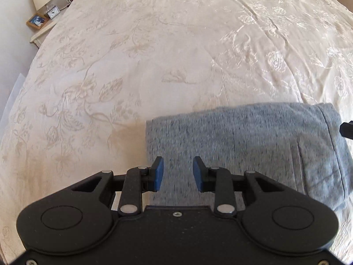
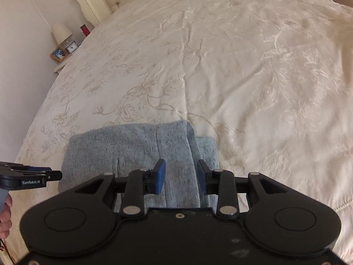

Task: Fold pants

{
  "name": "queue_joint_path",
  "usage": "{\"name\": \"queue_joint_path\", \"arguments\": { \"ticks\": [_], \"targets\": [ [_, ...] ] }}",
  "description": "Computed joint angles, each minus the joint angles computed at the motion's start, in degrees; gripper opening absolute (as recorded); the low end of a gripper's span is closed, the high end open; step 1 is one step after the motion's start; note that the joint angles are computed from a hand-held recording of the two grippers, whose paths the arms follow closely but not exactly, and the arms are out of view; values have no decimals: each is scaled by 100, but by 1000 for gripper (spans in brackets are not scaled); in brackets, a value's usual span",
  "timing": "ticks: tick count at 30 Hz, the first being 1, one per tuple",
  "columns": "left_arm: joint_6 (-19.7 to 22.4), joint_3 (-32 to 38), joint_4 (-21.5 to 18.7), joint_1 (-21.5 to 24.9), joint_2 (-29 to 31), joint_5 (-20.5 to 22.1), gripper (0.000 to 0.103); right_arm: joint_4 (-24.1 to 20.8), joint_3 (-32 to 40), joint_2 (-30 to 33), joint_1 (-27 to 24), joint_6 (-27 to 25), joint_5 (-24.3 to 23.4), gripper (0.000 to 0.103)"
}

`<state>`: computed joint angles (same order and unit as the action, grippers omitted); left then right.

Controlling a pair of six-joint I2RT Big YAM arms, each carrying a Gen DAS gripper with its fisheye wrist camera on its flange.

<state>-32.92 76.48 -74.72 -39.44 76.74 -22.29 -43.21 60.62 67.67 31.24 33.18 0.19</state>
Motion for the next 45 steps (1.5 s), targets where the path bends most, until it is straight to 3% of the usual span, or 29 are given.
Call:
{"name": "queue_joint_path", "arguments": {
  "ticks": [4,9,14,17,22,26,31,37,45],
  "targets": [
    [174,94,305,203,442,5,41,125,350,558,151,-380,291,35],
    [283,-2,478,399,839,75,45,-190,657,1309,246,-544,755,33],
    [628,-90,643,294,864,-187,45,-59,523,1476,312,-739,1115,28],
    [712,-132,660,216,673,-332,45,-26,485,1442,354,-827,1226,34],
    [312,-388,583,241,-27,-138,46,257,122,879,134,-590,836,34],
    [-41,-707,411,314,-494,224,46,162,-192,340,-76,-114,342,40],
    [-191,-1118,197,252,-773,538,46,-84,-455,-27,-221,452,-271,44],
    [-488,-1376,362,343,-858,959,49,-332,-520,115,20,366,107,48],
    [-167,-1493,670,400,-622,1095,60,-214,-466,384,-145,149,-75,53]
  ]
}}
